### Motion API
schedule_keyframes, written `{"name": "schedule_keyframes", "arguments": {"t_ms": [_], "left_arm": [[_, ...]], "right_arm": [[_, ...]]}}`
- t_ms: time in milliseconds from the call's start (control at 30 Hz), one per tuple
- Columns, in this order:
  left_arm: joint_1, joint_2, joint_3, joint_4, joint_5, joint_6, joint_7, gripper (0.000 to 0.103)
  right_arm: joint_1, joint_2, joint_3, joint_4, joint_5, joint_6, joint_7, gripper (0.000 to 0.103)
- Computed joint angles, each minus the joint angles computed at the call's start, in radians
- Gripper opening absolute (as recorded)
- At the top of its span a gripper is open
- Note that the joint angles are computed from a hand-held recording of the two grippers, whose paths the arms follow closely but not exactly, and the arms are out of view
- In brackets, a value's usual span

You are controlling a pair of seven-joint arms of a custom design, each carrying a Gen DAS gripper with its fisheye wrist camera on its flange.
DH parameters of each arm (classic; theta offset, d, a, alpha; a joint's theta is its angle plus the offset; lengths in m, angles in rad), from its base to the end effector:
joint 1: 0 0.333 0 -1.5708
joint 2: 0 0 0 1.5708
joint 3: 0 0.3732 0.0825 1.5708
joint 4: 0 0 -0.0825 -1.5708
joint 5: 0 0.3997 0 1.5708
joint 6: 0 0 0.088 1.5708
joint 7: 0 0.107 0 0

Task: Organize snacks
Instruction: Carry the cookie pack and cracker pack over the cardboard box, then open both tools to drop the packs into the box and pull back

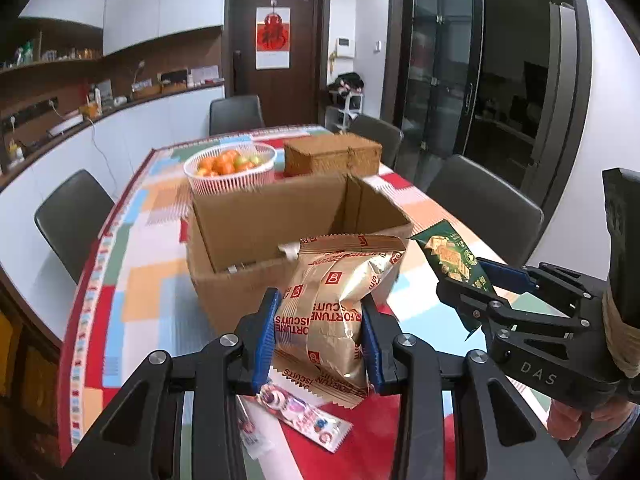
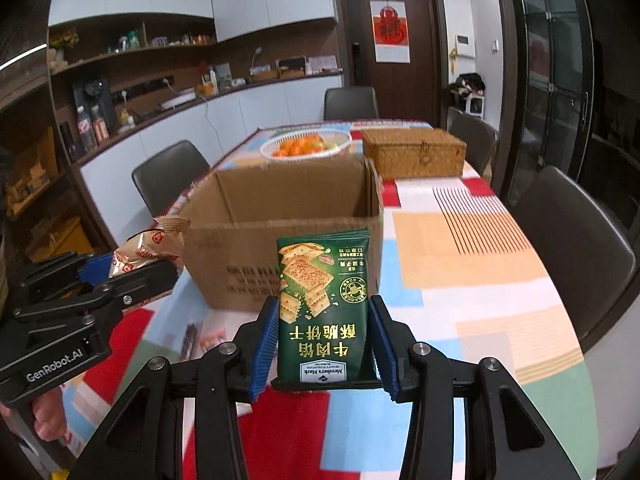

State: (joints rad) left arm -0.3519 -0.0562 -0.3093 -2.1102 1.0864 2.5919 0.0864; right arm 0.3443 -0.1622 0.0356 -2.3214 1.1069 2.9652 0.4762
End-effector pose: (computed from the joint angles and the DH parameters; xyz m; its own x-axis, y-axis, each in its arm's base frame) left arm 0.4453 -0.3720 0.5399 -0.0053 -0.9997 0.0257 -0.6056 -0.0172 -0.7956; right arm 0.5021 0.1360 0.5199 0.4770 -0.8736 -0.0963 -0.5766 -0.2284 -0.7844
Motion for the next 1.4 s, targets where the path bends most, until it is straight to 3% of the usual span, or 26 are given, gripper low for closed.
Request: {"name": "schedule_keyframes", "arguments": {"t_ms": [100, 367, 733, 1133, 1167, 1233, 1300, 1400], "left_arm": [[0.008, -0.002, 0.006, 0.013, 0.016, -0.008, 0.002, 0.037], [0.041, 0.013, 0.033, 0.052, -0.019, 0.011, 0.045, 0.037], [0.090, 0.091, 0.080, 0.114, -0.161, 0.080, 0.149, 0.037], [0.097, 0.196, 0.106, 0.215, -0.282, 0.041, 0.278, 0.038], [0.096, 0.202, 0.107, 0.220, -0.293, 0.037, 0.288, 0.039], [0.088, 0.204, 0.111, 0.225, -0.288, 0.012, 0.286, 0.052], [0.073, 0.193, 0.116, 0.220, -0.248, -0.026, 0.251, 0.058], [0.059, 0.161, 0.111, 0.192, -0.190, -0.066, 0.205, 0.059]], "right_arm": [[0.013, 0.015, -0.003, 0.032, 0.048, 0.010, -0.044, 0.045], [-0.005, 0.093, 0.023, 0.143, -0.014, -0.004, 0.021, 0.045], [-0.032, 0.237, 0.043, 0.309, -0.373, -0.014, 0.326, 0.045], [-0.041, 0.363, 0.038, 0.448, -0.518, -0.081, 0.461, 0.045], [-0.040, 0.370, 0.039, 0.454, -0.525, -0.081, 0.466, 0.045], [-0.038, 0.378, 0.038, 0.461, -0.540, -0.079, 0.476, 0.045], [-0.037, 0.377, 0.039, 0.453, -0.542, -0.055, 0.484, 0.060], [-0.045, 0.351, 0.055, 0.412, -0.514, -0.008, 0.453, 0.064]]}}
